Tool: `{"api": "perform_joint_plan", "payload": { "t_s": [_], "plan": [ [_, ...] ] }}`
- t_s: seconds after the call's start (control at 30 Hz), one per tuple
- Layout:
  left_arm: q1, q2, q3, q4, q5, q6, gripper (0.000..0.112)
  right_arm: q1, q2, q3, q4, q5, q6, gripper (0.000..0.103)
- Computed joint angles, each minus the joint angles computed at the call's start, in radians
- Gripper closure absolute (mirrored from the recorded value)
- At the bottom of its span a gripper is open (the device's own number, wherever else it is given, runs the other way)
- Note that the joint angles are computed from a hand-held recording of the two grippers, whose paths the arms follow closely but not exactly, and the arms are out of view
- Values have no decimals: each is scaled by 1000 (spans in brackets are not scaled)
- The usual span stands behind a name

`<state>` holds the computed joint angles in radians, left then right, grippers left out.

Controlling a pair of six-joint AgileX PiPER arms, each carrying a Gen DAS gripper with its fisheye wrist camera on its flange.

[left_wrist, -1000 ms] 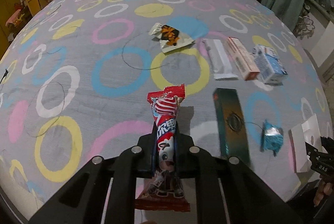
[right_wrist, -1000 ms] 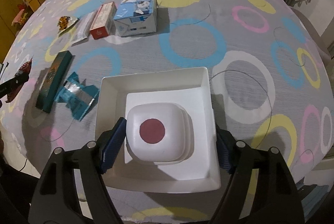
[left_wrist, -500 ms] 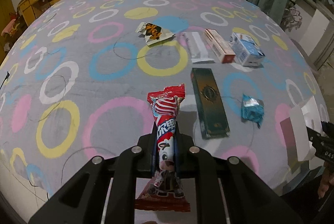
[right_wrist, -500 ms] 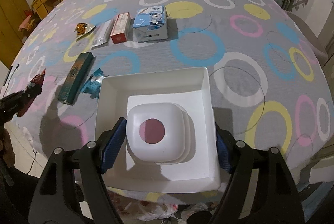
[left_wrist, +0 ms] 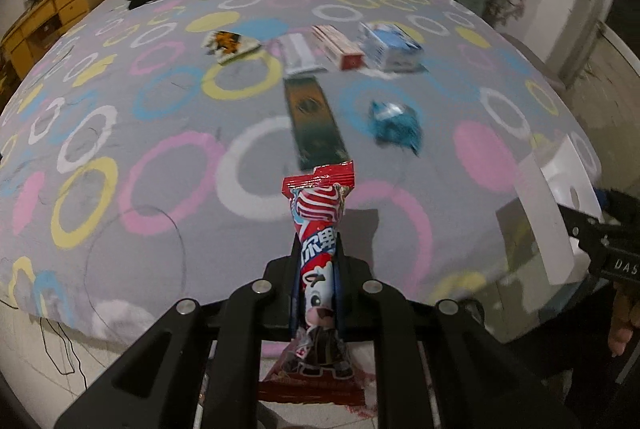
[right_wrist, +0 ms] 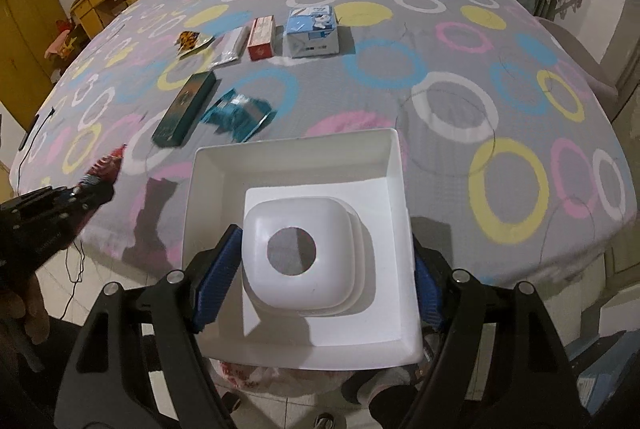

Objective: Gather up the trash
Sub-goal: 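Carry the candy wrapper and white tray down over the white plastic bag with both tools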

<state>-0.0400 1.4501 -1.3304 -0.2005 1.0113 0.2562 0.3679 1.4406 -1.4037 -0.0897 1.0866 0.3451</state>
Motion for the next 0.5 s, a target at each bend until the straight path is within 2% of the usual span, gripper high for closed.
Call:
{"api": "perform_joint_plan", "payload": {
  "t_s": [0.23,0.4,0.5],
  "plan": [
    [-31,-96,154,-28,-28,56,99,88,-80,89,-42,9,92,29],
    [-51,-144,327,-14,-110,73,99,157,-123,180,-71,-13,169,29],
    [-61,-167,389,-21,-117,101,99,203,-131,225,-102,-17,207,29]
  ]
}}
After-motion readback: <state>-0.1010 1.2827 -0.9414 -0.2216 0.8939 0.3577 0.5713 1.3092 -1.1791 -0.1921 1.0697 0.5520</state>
